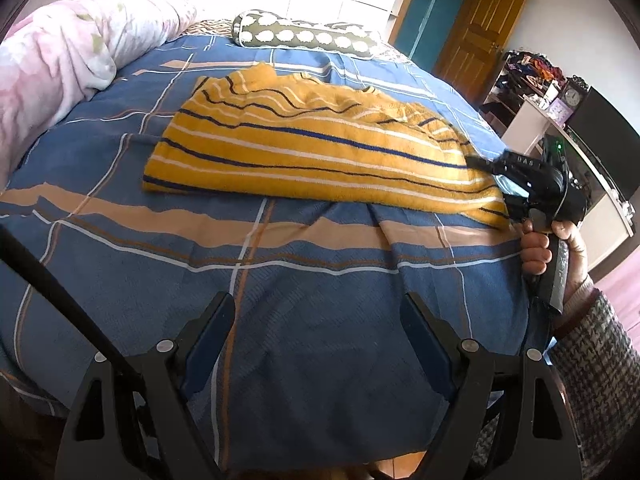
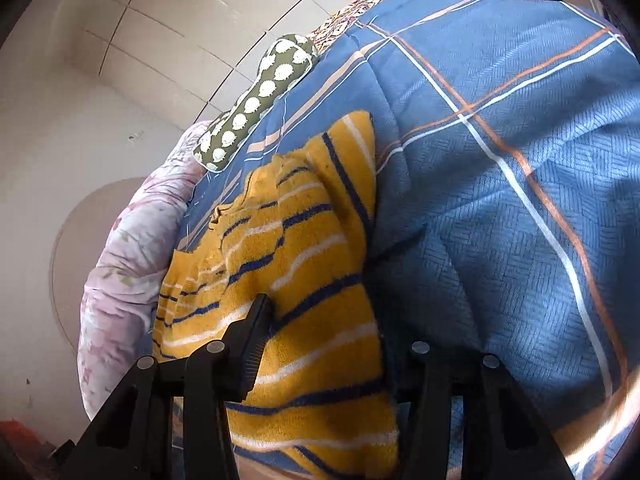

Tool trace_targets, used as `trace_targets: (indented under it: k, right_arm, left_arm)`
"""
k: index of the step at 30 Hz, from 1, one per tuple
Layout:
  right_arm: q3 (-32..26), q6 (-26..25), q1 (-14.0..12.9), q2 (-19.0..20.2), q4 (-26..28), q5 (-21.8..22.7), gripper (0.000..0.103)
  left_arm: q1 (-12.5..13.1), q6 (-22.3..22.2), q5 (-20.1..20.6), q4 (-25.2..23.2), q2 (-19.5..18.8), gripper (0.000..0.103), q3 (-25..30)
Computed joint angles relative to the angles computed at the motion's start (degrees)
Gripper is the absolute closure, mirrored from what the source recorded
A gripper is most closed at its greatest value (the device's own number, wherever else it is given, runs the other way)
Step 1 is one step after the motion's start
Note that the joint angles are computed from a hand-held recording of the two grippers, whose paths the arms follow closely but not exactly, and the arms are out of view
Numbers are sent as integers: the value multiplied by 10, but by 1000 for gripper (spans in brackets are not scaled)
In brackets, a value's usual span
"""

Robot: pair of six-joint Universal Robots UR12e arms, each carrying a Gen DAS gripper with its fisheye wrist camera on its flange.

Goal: Fold small clothes
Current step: 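Grasp the sweater edge with the right gripper and lift it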

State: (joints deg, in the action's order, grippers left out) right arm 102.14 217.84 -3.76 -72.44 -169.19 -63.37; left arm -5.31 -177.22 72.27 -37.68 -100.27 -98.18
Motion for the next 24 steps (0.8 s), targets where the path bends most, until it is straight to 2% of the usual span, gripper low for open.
trace_targets:
  k: [1, 3, 5, 8, 11, 16, 19, 22, 24]
  right_arm:
    - [-1, 10, -2, 0, 5, 8, 77]
    - [-4, 38, -4, -1, 10, 18, 82]
    - [-19, 37, 5, -7, 38, -4, 83]
    - [-57, 7, 28, -11, 73, -44, 84]
    - [-121, -35, 62, 4, 112, -80, 84]
    - [-275, -146, 143, 79, 241, -153, 84]
    - [-368, -172, 181, 144, 318, -149, 85]
    - [-433, -194, 201, 193, 377, -124, 85]
    - [-479, -237, 215, 227, 437, -130, 82]
  left_arm:
    - [1, -1, -1, 3, 1, 19, -1]
    - [6, -6, -4, 12, 4, 19, -3]
    - [12, -13, -11, 24, 9, 19, -8]
    - [27, -22, -27, 52, 19, 19, -21]
    - [45, -34, -44, 76, 29, 19, -35]
    - [80, -57, -64, 107, 47, 19, -63]
    - [100, -74, -67, 120, 57, 19, -80]
    - [119, -91, -68, 126, 65, 19, -94]
    - [129, -99, -70, 126, 68, 19, -101]
